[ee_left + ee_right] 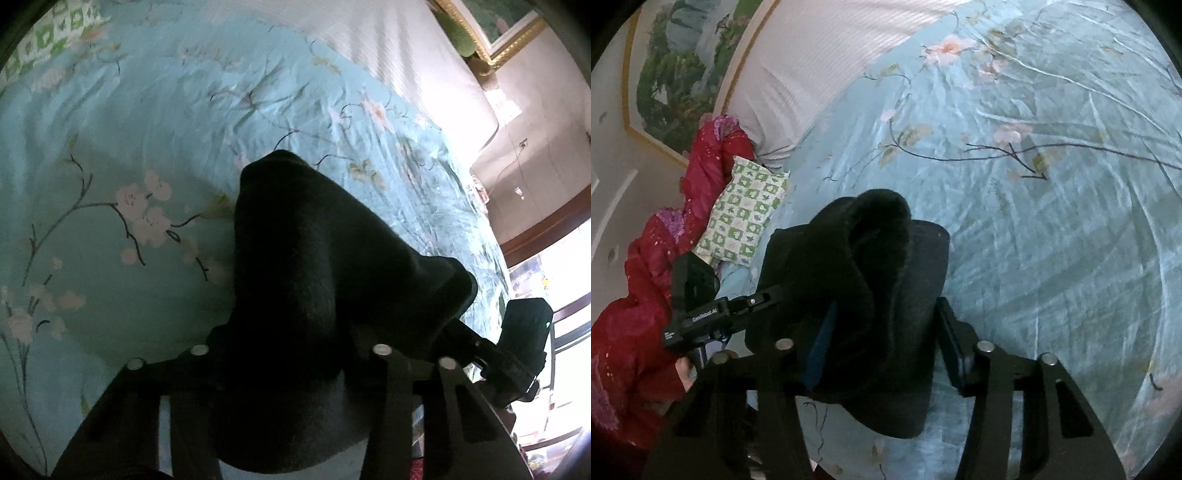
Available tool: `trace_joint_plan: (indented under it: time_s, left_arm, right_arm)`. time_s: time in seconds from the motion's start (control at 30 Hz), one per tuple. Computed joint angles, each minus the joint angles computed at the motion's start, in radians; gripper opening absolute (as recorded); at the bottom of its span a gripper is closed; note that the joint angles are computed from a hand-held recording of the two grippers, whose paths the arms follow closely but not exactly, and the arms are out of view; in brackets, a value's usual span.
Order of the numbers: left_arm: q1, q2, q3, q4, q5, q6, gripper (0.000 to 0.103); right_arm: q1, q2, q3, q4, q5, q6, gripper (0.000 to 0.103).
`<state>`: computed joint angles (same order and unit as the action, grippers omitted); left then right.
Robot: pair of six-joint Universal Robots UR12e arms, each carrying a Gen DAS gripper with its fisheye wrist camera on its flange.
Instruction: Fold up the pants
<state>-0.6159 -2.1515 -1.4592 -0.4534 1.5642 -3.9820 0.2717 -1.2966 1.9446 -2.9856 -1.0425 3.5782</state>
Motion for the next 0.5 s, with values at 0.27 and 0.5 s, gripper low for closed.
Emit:
trace_joint_plan:
  time_s: [0.27, 0.5]
  left_arm:
    - [-0.036, 0.027, 0.023, -0.014, 0.175, 0.020, 0.037]
    - [-0.020, 0.029, 0.052, -0.038, 0.219, 0.025, 0.037]
  right_arm:
    - [0.011, 0.003, -0.046, -0.049, 0.011, -0.070, 0.041]
    - [0.018, 0.048, -0.149, -0.021, 0.016, -0.106, 0.041]
